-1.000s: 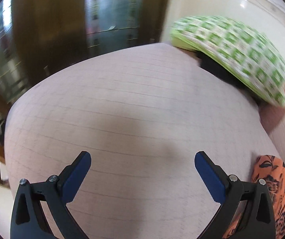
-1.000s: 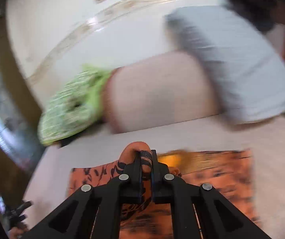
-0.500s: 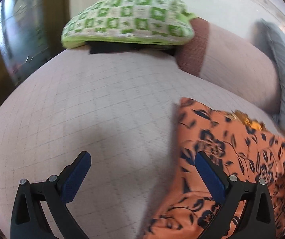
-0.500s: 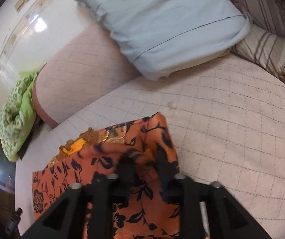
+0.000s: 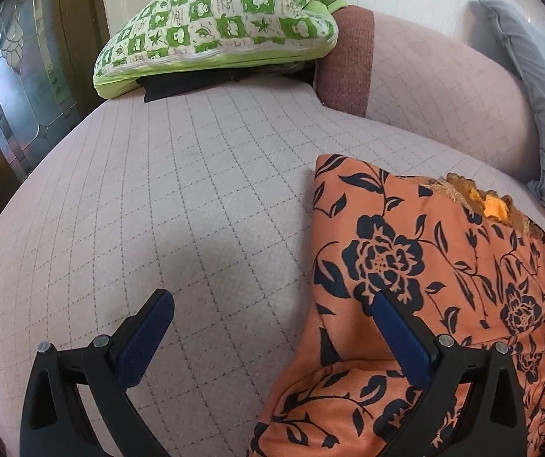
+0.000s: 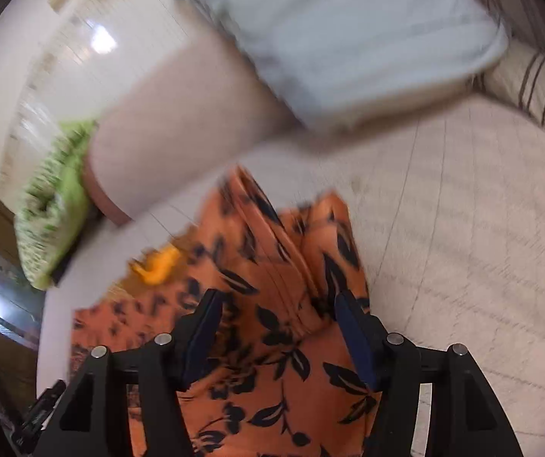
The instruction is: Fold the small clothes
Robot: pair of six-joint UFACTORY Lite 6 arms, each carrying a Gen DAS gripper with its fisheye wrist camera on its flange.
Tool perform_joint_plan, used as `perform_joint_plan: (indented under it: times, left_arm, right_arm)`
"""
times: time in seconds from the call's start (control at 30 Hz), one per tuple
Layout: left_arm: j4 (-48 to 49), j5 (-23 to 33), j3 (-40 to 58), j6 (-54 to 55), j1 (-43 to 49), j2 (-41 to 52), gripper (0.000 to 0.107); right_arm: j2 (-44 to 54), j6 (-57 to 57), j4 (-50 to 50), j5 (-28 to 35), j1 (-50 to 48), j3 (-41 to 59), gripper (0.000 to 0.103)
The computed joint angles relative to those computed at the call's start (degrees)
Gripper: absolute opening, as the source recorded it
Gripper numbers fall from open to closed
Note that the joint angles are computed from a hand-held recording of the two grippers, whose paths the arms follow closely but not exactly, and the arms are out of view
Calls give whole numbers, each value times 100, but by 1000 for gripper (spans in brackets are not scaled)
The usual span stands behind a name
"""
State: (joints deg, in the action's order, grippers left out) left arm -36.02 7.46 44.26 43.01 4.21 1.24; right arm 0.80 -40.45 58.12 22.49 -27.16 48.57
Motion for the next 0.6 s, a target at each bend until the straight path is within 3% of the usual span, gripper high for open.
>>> perform_joint_plan:
  times: [0.07, 0.1, 0.13, 0.17, 0.2, 0.33, 0.47, 0.6]
  left_arm:
    - [-144, 23, 71, 179, 39, 94, 103]
    - [-161, 29, 108, 203, 51, 137, 103]
    - [-168, 20, 136, 202, 51, 176, 103]
    - [-163, 26, 176, 193, 61, 216, 103]
    - [-120, 40, 211, 143, 72, 248, 103]
    - [-201, 113, 218, 212, 141, 215, 103]
    - [-435, 184, 170, 439, 207, 104, 103]
    - [-257, 199, 172, 251, 187, 131, 103]
  right_arm:
    - [524, -18, 82, -179, 92, 223, 49]
    - [755, -184, 268, -268, 93, 305, 35]
    - [861, -144, 267, -267, 74, 377, 30]
    - [877, -42, 150, -183, 44, 433, 17]
    - [833, -4, 48, -41, 15, 466, 13]
    - [-5, 309, -447, 370, -56, 241, 10]
    - [-1477, 926, -1140, 950, -352, -252, 10]
    - [-1527, 1922, -2362, 1396, -572, -289, 11]
